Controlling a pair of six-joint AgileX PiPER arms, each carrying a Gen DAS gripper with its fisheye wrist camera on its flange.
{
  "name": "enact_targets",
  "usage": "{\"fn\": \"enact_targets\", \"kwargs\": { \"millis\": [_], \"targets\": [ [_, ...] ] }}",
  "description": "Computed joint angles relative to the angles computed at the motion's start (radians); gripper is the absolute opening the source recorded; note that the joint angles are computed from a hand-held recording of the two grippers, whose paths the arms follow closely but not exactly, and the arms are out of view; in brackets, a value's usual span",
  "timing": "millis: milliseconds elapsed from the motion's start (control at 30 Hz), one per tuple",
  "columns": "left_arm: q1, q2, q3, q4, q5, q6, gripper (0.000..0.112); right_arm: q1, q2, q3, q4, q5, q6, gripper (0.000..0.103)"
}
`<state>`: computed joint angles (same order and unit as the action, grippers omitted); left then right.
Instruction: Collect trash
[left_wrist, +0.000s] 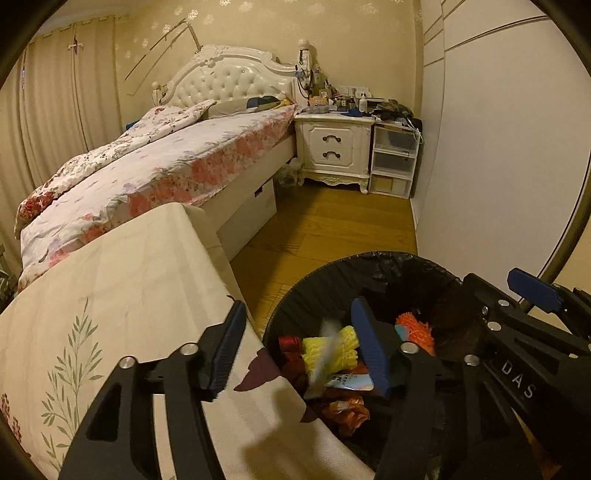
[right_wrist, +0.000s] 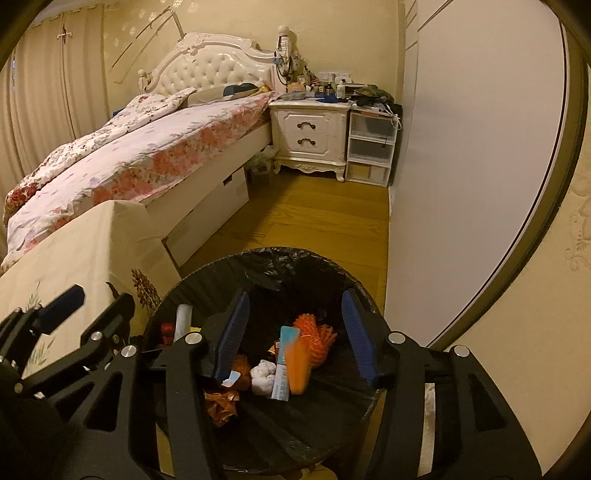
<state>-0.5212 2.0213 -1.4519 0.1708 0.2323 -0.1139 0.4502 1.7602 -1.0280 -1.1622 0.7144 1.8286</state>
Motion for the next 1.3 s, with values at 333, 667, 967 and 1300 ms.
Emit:
{"fn": "enact_targets", "kwargs": {
  "millis": [333,667,967,1300],
  "targets": [
    [0.003,-0.022,0.031,0.063,-0.013,-0.069,0.073,0.014,0.000,-0.008,-0.003,0.034,0.003,0.055],
    [0.040,-0.102,0.137,0.180,-0.052,-0.181,0.076,0.081,-0.016,-0.006,-0.014,0.106,0.038,0.063],
    [0.090,-0.202,0.264,0.210,-0.088,-0.210,0.078,0.190,-0.041,0.002,-0.013,0.180,0.066,0.067],
    [0.155,-0.341,0.418,0.259,-0.134,-0.248,0.081,0.316,-0.063,-0.005,-0.005,0.266,0.074,0.069]
  ]
}}
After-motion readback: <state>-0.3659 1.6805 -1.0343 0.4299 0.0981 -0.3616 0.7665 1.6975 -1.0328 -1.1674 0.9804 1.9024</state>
